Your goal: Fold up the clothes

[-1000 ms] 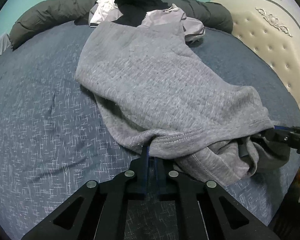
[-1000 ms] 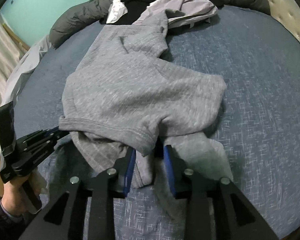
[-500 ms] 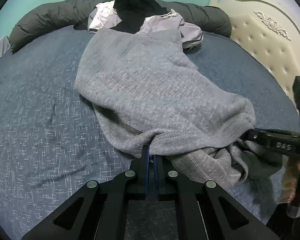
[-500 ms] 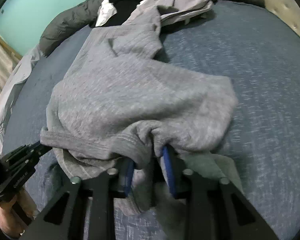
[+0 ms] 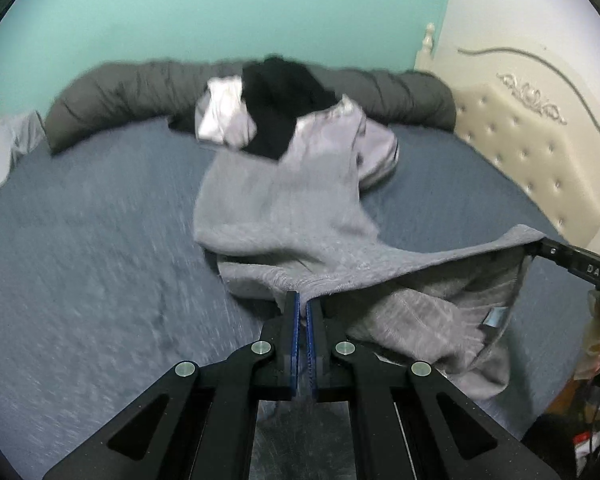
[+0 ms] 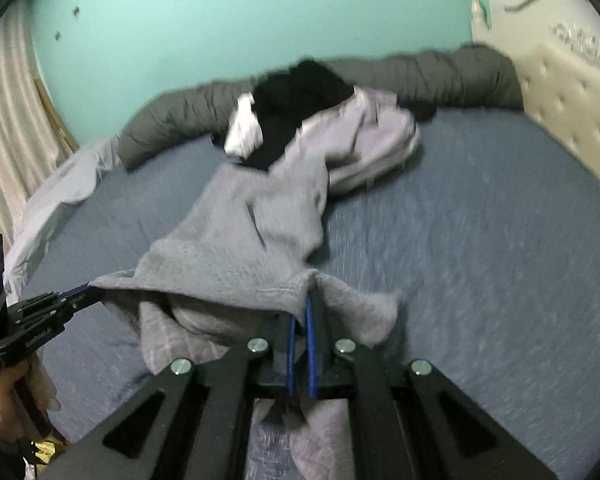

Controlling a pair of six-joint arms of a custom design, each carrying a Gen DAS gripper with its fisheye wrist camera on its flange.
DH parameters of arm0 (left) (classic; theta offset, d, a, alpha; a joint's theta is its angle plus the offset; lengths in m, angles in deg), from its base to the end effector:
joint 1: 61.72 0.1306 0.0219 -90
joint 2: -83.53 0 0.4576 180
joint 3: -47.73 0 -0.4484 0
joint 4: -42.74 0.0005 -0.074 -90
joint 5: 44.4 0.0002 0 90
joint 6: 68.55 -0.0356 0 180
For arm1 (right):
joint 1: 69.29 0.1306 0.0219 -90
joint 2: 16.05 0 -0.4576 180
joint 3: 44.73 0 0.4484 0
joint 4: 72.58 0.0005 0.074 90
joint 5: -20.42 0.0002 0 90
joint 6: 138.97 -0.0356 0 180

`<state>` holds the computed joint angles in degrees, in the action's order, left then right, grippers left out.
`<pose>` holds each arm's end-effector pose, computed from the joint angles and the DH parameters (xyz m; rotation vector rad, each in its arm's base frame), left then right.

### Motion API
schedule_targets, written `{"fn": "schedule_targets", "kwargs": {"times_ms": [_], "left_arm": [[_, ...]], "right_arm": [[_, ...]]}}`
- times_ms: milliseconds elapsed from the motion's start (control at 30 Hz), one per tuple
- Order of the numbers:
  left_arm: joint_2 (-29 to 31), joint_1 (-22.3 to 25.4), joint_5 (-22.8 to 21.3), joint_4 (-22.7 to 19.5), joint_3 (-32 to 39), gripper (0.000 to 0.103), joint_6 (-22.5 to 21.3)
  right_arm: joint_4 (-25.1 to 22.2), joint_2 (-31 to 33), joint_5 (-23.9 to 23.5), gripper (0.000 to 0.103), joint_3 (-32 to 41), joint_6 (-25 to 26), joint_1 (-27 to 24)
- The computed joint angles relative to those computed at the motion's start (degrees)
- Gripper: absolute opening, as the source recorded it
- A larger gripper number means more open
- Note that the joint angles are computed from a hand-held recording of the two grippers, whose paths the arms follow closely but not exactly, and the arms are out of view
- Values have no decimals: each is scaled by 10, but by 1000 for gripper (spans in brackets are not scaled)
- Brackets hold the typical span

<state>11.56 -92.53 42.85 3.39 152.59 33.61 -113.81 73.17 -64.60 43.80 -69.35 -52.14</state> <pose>0.5948 -0.3533 0.4667 0.3539 2.3071 -0.3238 0.5222 0.1574 0.5095 0.1099 2.3080 0.2364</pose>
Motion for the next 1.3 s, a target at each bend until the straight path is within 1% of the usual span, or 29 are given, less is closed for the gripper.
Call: {"fn": "schedule_targets", "kwargs": {"times_ms": [133, 267, 367, 467, 500, 533, 600, 700, 767, 867, 1067, 1200, 1300], "left_arm": [[-14, -3, -22, -13, 36, 3, -10], [-24, -3, -35, -36, 83, 3, -18], [-29, -7, -49, -50, 121, 1, -28], [-31, -9, -58, -66, 163, 0, -36], [-33, -12, -75, -66, 177, 0, -44], [-33, -13, -80, -69, 190, 0, -46], [-33, -12, -71, -79, 214, 0, -45], [-29, -15, -48, -105, 245, 0, -44], [-30, -16, -23, -117, 242, 0, -32], [-37, -18, 5, -115, 206, 0, -7], [-37, -31, 45, -92, 112, 0, 21], [-27, -37, 74, -78, 72, 0, 47], [-17, -44, 92, -71, 48, 0, 57]], "right_arm": [[-2, -16, 12, 4, 32, 27, 4], [-9, -24, 15, 4, 70, 32, 5], [-13, -30, 19, 4, 104, 40, 7], [-21, -32, 29, 4, 148, 59, 11], [-24, -32, 31, 4, 163, 62, 11], [-29, -31, 31, 4, 176, 64, 11], [-43, -29, 26, 4, 203, 73, 11], [-77, -18, 34, 4, 230, 101, 14], [-89, -16, 32, 4, 228, 103, 13], [-103, -15, 21, 4, 215, 96, 7], [-124, -11, 9, 4, 190, 97, 2], [-129, -4, -7, 4, 178, 94, -5], [-130, 3, -15, 4, 171, 90, -11]]}}
